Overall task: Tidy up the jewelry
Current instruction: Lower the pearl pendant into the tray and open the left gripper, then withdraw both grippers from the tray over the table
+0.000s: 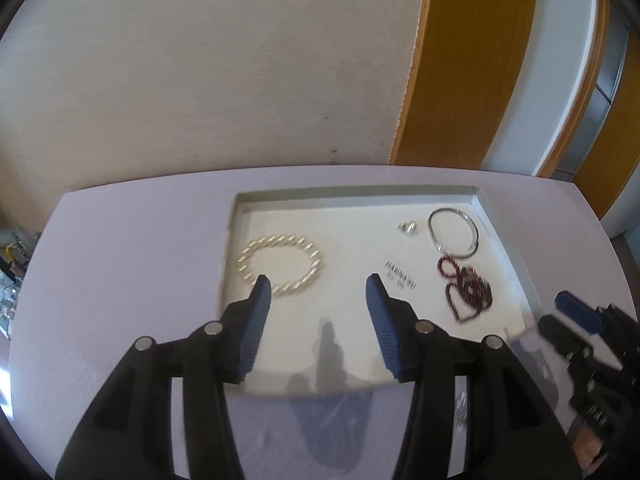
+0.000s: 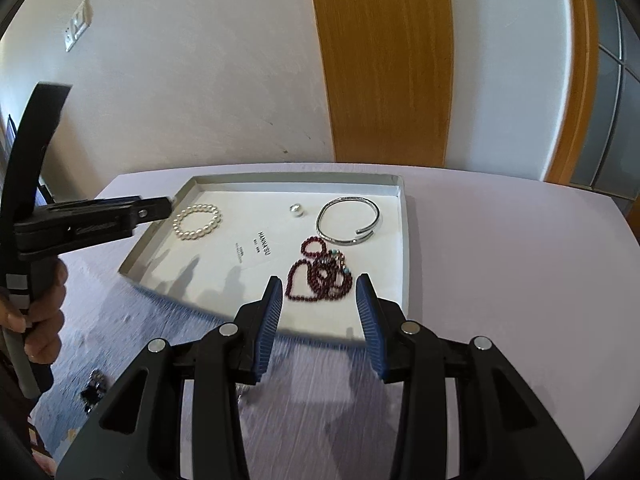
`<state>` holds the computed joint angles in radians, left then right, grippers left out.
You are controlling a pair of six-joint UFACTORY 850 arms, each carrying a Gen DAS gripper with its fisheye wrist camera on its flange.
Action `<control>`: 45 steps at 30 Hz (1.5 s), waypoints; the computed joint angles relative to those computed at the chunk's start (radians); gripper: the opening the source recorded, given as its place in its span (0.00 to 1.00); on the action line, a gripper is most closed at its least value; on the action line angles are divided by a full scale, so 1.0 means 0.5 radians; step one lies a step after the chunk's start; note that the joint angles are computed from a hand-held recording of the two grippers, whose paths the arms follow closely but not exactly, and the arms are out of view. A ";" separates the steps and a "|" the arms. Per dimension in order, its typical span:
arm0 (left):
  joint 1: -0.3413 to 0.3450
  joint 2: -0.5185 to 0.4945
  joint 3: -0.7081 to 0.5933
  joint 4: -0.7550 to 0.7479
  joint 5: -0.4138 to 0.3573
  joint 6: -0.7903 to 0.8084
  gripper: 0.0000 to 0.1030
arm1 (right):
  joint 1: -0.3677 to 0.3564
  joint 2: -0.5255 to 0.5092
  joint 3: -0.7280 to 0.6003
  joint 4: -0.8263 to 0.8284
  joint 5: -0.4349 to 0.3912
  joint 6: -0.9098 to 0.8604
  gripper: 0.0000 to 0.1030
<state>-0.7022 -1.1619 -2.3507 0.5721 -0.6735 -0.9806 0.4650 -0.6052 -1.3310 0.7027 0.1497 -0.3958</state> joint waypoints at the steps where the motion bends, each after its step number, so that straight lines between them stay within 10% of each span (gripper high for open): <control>1: -0.004 0.073 0.127 0.048 0.046 -0.062 0.52 | 0.010 0.032 0.041 0.019 0.019 -0.012 0.39; 9: -0.081 0.637 1.122 0.635 0.302 -0.764 0.64 | 0.106 0.289 0.421 0.009 0.199 0.078 0.59; 20: -0.205 0.962 1.756 1.151 0.373 -1.423 0.82 | 0.255 0.470 0.825 0.207 0.385 0.142 0.82; 45: -0.235 1.020 1.959 1.286 0.486 -1.735 0.83 | 0.360 0.311 0.726 1.348 0.388 -0.809 0.91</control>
